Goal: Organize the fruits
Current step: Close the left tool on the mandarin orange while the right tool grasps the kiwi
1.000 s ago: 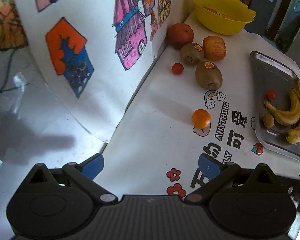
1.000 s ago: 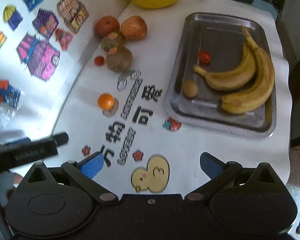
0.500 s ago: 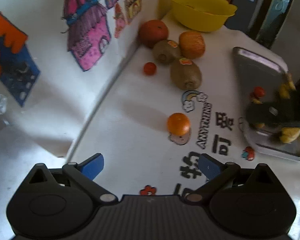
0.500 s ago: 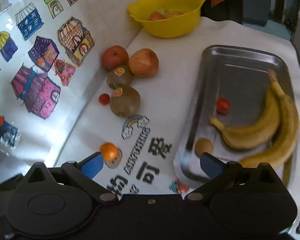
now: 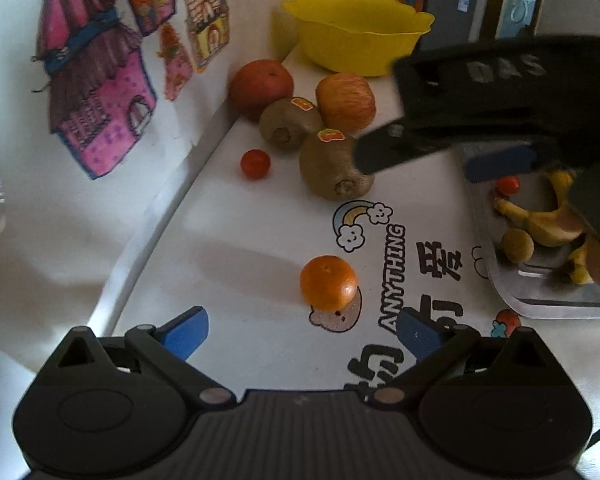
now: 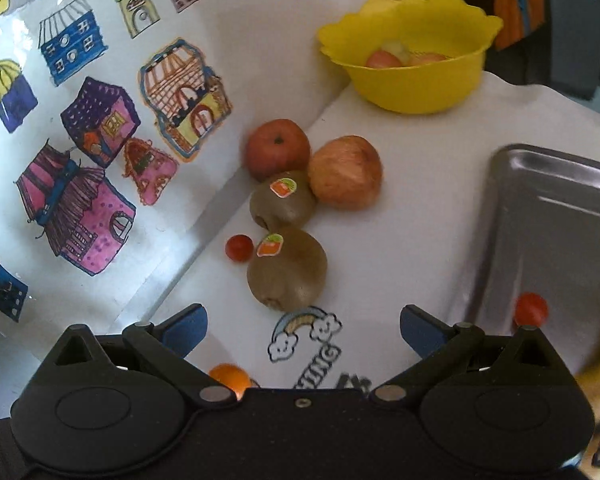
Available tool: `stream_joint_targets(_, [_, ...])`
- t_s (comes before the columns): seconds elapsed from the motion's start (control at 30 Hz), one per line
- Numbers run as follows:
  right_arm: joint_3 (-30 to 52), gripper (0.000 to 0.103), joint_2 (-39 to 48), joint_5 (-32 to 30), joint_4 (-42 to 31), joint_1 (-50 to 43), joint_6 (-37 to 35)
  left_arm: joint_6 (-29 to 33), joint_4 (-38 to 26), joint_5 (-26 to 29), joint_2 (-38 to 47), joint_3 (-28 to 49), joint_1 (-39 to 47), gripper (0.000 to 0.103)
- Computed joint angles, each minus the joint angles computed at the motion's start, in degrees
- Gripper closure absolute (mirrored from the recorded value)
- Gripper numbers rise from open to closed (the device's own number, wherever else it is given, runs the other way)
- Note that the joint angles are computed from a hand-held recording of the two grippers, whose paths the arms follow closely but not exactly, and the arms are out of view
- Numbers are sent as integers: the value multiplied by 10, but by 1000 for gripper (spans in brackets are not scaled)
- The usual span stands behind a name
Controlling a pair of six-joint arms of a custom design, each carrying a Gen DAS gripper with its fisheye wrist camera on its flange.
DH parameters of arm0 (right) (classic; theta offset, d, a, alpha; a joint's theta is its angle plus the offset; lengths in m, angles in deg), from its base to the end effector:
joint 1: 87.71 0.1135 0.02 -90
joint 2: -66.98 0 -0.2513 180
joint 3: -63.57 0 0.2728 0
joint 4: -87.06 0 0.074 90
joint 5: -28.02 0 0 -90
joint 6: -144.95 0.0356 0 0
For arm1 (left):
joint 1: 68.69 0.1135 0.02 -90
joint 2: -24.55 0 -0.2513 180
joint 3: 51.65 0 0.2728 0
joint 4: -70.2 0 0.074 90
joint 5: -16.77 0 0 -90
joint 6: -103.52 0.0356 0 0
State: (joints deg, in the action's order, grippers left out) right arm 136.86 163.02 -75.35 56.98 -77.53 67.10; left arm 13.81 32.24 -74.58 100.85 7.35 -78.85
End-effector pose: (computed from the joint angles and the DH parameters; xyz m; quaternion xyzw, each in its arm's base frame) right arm 0.3565 0.0724 0.1713 -0.0209 0.9419 0.1695 0.2892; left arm 0.2791 -0.0492 0.1865 0.0834 0.9507 -0.0145 0.2984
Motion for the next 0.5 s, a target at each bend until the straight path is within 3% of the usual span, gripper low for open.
stream_joint_targets(0.2, [4, 2, 32, -22, 42, -1, -36, 6, 33, 0, 6, -17, -6, 7])
stream_joint_targets(0.5, [18, 4, 48, -31, 44, -31, -35, 6, 42, 5, 19, -12, -6, 14])
